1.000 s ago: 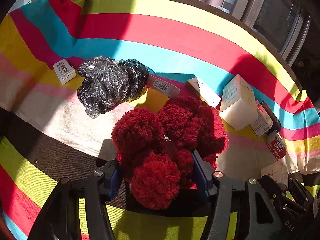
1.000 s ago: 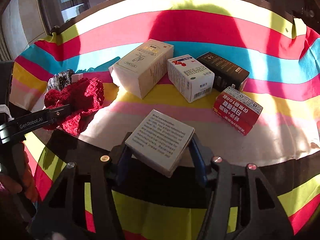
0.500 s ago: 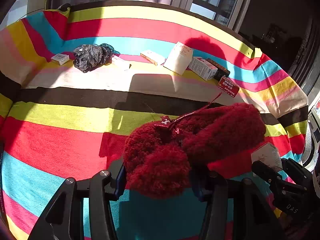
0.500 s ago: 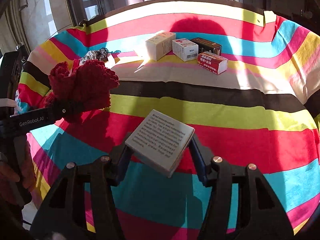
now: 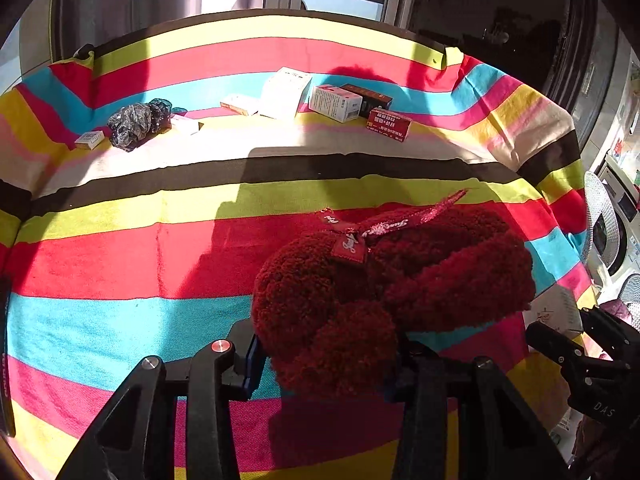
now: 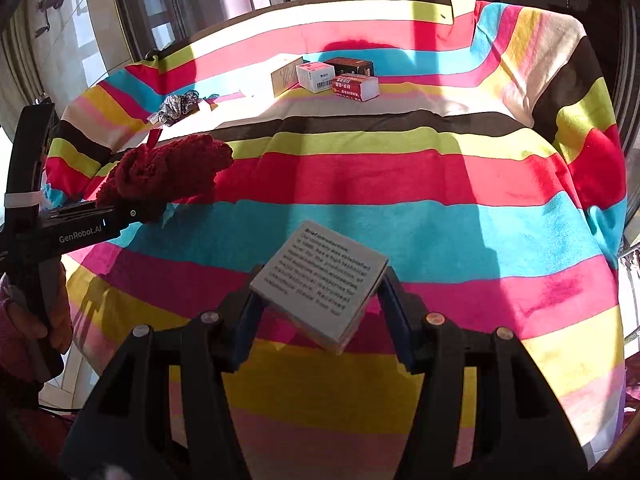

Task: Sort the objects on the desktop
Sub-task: 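Carry the red puff with the left tool while the right tool carries the white box to the box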

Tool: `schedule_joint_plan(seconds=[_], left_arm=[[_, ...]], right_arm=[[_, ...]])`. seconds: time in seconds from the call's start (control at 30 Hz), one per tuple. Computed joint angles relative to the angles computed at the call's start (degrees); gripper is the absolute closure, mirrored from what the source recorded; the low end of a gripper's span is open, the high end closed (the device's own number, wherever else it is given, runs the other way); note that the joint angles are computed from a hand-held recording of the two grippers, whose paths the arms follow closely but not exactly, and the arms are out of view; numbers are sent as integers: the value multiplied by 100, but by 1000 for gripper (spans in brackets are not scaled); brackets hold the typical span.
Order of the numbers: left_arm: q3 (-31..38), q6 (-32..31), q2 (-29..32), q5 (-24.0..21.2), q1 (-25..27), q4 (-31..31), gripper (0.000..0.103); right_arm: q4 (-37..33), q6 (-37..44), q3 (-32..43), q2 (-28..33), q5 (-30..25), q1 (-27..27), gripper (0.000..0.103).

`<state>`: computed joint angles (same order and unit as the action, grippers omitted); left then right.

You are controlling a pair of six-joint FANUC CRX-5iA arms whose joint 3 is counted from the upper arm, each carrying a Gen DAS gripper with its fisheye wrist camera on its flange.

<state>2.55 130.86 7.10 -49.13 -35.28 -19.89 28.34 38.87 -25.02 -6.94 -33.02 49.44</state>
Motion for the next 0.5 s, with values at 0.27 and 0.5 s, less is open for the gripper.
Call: schedule_joint_plan(seconds=[0.27,0.5], left_arm=[[588,-703,426,-89,-498,192,59],[1067,-1232,785,-263,-869,270,59]], right_arm=[[490,-769,-697,-675,-153,97,44],[928,-1483,-1281,-1294,-519,192,44]])
